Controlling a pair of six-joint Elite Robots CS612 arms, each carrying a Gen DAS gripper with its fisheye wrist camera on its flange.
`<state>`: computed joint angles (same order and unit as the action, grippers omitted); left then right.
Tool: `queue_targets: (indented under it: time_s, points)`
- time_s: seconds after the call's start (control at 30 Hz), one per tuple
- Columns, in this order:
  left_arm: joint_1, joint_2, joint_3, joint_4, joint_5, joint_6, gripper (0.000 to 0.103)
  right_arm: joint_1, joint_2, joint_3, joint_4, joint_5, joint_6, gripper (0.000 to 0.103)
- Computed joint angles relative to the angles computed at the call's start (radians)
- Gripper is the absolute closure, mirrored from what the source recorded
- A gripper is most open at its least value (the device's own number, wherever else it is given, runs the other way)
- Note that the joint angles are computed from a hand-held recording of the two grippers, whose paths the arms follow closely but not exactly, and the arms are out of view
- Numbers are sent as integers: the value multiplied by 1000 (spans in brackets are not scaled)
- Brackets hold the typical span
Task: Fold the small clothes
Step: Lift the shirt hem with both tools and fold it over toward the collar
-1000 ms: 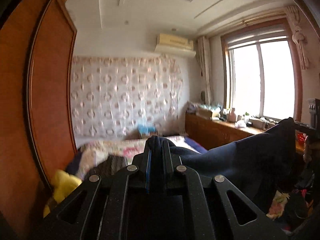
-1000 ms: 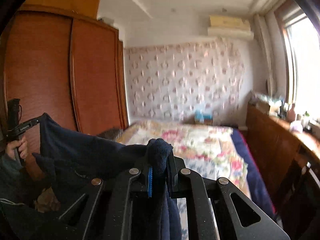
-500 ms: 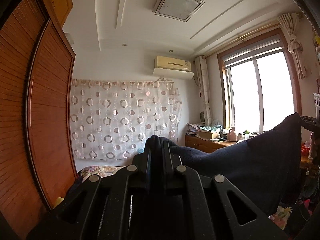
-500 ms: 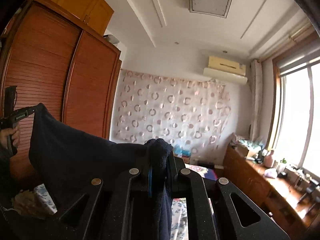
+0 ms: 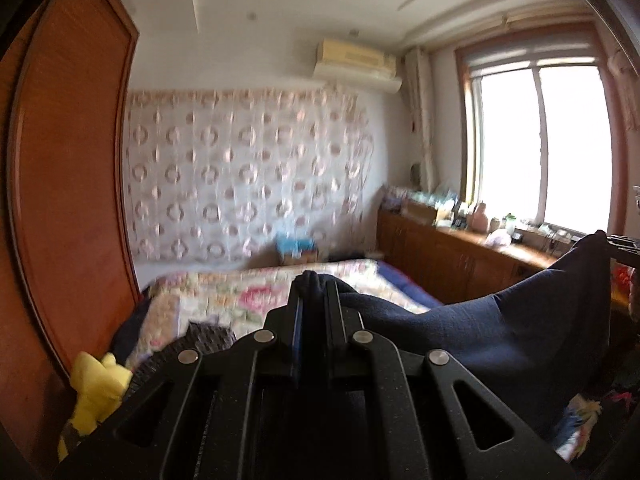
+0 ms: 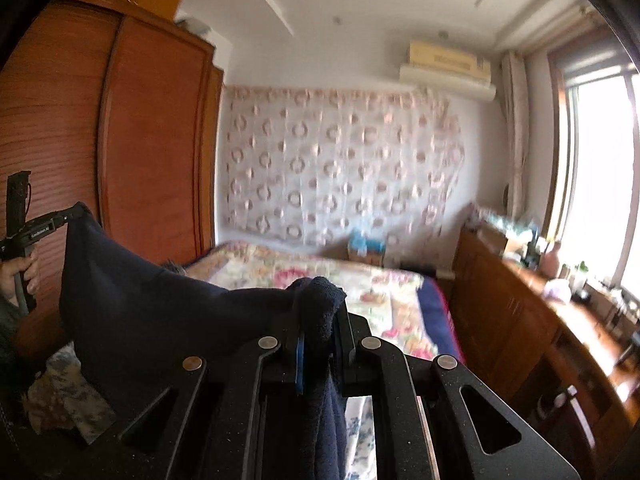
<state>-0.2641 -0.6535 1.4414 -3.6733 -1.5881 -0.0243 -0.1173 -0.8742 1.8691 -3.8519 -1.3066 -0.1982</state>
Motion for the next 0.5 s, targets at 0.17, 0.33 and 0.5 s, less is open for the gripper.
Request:
queue_targets:
  time_s: [0.17,0.33,0.5]
  points:
    - [-6,91,-153,168,11,-19,93,10,82,-157,181,-22,62,93]
    - [-6,166,-294,320,30,-20,93,17,131,-303,380,-65,70,93]
    - [-8,228,-407,431,42,-13,93,23,142,-409,534,-83,64,93]
